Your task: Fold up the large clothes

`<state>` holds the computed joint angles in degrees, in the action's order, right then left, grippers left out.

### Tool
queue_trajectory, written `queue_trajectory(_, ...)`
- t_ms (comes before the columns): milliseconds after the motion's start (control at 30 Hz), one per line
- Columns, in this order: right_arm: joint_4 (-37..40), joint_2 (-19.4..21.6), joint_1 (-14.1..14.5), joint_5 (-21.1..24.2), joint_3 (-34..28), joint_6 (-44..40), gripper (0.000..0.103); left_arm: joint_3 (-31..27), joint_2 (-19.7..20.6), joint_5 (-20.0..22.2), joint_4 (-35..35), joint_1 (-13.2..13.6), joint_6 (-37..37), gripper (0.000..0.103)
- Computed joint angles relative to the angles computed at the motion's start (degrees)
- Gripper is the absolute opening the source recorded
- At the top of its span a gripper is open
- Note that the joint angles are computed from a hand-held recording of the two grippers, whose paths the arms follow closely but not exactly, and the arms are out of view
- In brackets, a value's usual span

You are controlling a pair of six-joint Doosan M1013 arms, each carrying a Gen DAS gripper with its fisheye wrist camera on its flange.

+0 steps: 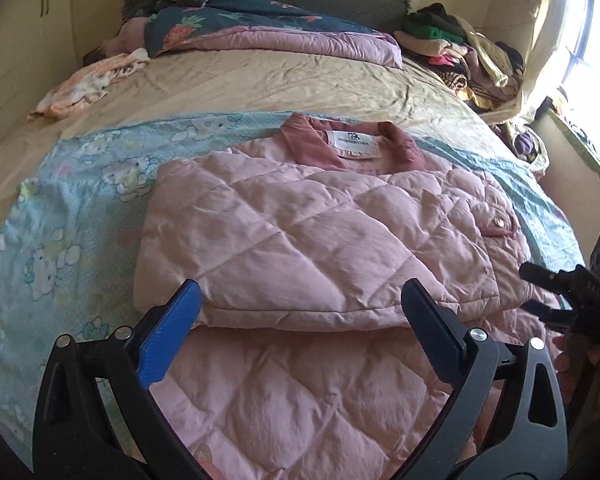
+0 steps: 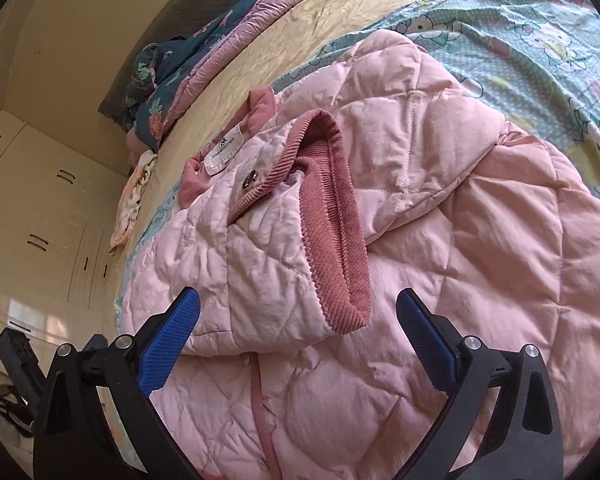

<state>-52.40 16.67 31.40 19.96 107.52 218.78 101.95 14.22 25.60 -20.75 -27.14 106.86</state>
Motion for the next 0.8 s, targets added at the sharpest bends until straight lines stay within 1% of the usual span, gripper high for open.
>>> queue_trajectory(33,0.51,0.27,-0.12,-0.12,-0.12,-0.15,0.085,0.01,0.01,-0.26,0.12,0.46,-0.45,0.093)
queue_trajectory(67,0.72,0.48,-0.23,-0.2,-0.18,-0.3,0.078,0.06,0.05,-0.65,0.78,0.71,-1.14,0.093)
queue_trajectory(100,0.0,0.68,-0.31,-0.58,-0.11,0.12,0.068,-0.01,0.12,-0.79,1.27,0.98,-1.82,0.093)
queue_trajectory(133,-0.84,0.78,-0.36,-0.92,-0.08,0.38,0.062,-0.1,0.24,-0.72,0.79,1.37,-1.8,0.093)
queue_trajectory(167,-0.47,0.89,-0.14,0.08,-0.45,-1.09,0.056,-0.2,0.36,-0.66,-0.07,1.79,-1.43,0.093)
queue_trajectory(233,-3.09,0.99,0.53,2.36,-1.06,-2.09,0.043,-0.26,0.48,-0.83,-1.17,2.37,-0.75,0.093)
queue_trajectory(267,-4.65,0.92,0.81,3.15,-1.33,-2.68,0.033,-0.18,0.47,-1.09,-1.49,2.54,-0.3,0.093)
queue_trajectory(300,-5.72,0.78,1.1,3.83,-1.65,-3.69,0.028,-0.05,0.4,-1.37,-1.85,2.66,0.41,0.093)
queue_trajectory(400,-7.49,0.51,2.08,7.29,-3.51,-9.66,0.021,0.15,0.3,-2.07,-0.28,2.57,-0.14,0.093)
queue_trajectory(533,-10.2,-0.09,2.5,10.65,-6.35,-17.84,0.019,-0.56,0.73,-1.6,-0.7,2.85,-0.7,0.093)
queue_trajectory(700,-14.34,-1.17,1.83,13.3,-8.21,-23.45,0.018,-2.01,1.5,-0.99,-0.4,2.81,-2.16,0.093)
queue_trajectory(767,-14.47,-1.05,1.41,15.04,-8.89,-26.18,0.018,-2.59,1.89,-0.82,0.12,2.56,-2.66,0.093)
queue_trajectory(800,-13.98,-1.09,0.96,15.06,-8.89,-26.88,0.018,-2.91,2.11,-0.72,0.56,2.36,-2.94,0.093)
